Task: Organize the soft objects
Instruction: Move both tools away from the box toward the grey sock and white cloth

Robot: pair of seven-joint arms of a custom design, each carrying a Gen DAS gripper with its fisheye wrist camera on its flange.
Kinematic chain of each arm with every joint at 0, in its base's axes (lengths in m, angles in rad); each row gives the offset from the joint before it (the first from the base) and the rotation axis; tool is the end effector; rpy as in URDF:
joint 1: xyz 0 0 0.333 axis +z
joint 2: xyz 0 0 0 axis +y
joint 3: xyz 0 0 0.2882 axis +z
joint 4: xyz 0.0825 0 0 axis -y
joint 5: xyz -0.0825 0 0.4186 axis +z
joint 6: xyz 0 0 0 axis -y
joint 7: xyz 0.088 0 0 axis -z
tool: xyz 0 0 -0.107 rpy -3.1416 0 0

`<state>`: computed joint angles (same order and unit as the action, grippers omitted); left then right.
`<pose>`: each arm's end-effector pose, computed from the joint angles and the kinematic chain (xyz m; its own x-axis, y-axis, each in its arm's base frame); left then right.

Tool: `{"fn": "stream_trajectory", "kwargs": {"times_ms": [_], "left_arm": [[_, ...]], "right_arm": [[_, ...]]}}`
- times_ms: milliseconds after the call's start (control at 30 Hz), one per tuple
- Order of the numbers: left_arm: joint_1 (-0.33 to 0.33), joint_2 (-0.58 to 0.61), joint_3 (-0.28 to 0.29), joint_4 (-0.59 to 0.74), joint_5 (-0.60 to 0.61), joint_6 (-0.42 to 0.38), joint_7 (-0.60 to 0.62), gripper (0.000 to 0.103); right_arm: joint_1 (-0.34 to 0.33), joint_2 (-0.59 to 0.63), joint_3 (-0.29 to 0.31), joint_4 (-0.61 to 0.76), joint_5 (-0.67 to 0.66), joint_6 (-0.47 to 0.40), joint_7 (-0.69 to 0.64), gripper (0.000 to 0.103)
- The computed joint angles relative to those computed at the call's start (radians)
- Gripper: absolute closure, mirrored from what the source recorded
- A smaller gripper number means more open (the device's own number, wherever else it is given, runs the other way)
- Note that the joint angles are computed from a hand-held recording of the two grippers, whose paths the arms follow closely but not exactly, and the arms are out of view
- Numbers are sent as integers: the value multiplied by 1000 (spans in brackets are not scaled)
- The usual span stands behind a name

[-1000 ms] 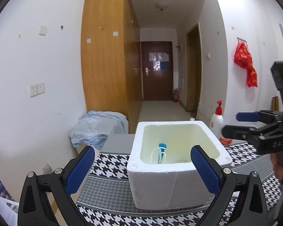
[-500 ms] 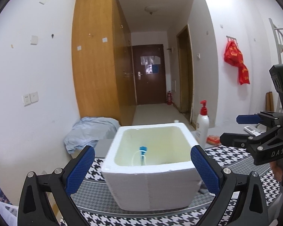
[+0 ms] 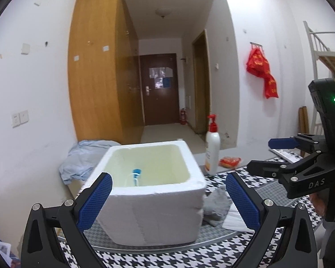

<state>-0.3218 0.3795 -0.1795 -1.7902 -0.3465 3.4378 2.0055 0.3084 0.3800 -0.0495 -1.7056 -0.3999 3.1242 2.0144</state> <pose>0.6397 -0.2869 0.4498 -0.4127 -0.9088 -0.0617 -0.2614 0.1831 -0.9477 0.6880 0.2218 0.4510 0.2323 -0.9725 -0.0160 -0.4951 -0.1041 -0.8626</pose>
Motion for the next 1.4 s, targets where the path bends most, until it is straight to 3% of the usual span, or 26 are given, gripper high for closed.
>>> {"fn": "stream_trajectory", "kwargs": {"times_ms": [67, 133, 300, 400, 500, 567, 700, 767, 867, 1033, 1133, 1333, 1400], "left_arm": [[27, 5, -32, 3, 27, -9, -13, 1], [36, 11, -43, 3, 43, -9, -22, 1], [17, 25, -29, 15, 45, -28, -26, 1], [62, 38, -83, 13, 94, -25, -41, 1], [104, 51, -131, 10, 140, -40, -61, 1], [99, 59, -130, 15, 148, -48, -68, 1], [145, 73, -189, 10, 196, -53, -82, 1], [171, 77, -217, 3, 220, -53, -91, 1], [150, 86, -201, 17, 219, -70, -99, 1], [170, 112, -232, 30, 237, -79, -98, 1], [218, 132, -289, 29, 266, -76, -96, 1], [263, 174, -352, 53, 296, -90, -94, 1], [292, 195, -390, 66, 312, -98, -90, 1]], "right_arm": [[2, -11, -5, -22, 1, 6, 7, 2], [42, -22, -57, -43, -29, 8, 49, 2], [91, -46, -129, -91, -102, 21, 136, 2], [127, -53, -178, -112, -160, 19, 208, 2], [119, -63, -179, -132, -194, 27, 246, 2], [113, -69, -177, -147, -211, 36, 262, 2], [183, -78, -265, -174, -306, 58, 356, 2], [162, -80, -245, -180, -314, 56, 362, 1], [101, -76, -176, -183, -283, 37, 328, 1], [99, -80, -187, -208, -307, 54, 347, 1], [94, -83, -187, -225, -303, 62, 340, 1], [75, -94, -175, -255, -292, 43, 342, 1], [87, -100, -198, -270, -303, 56, 371, 1]]}}
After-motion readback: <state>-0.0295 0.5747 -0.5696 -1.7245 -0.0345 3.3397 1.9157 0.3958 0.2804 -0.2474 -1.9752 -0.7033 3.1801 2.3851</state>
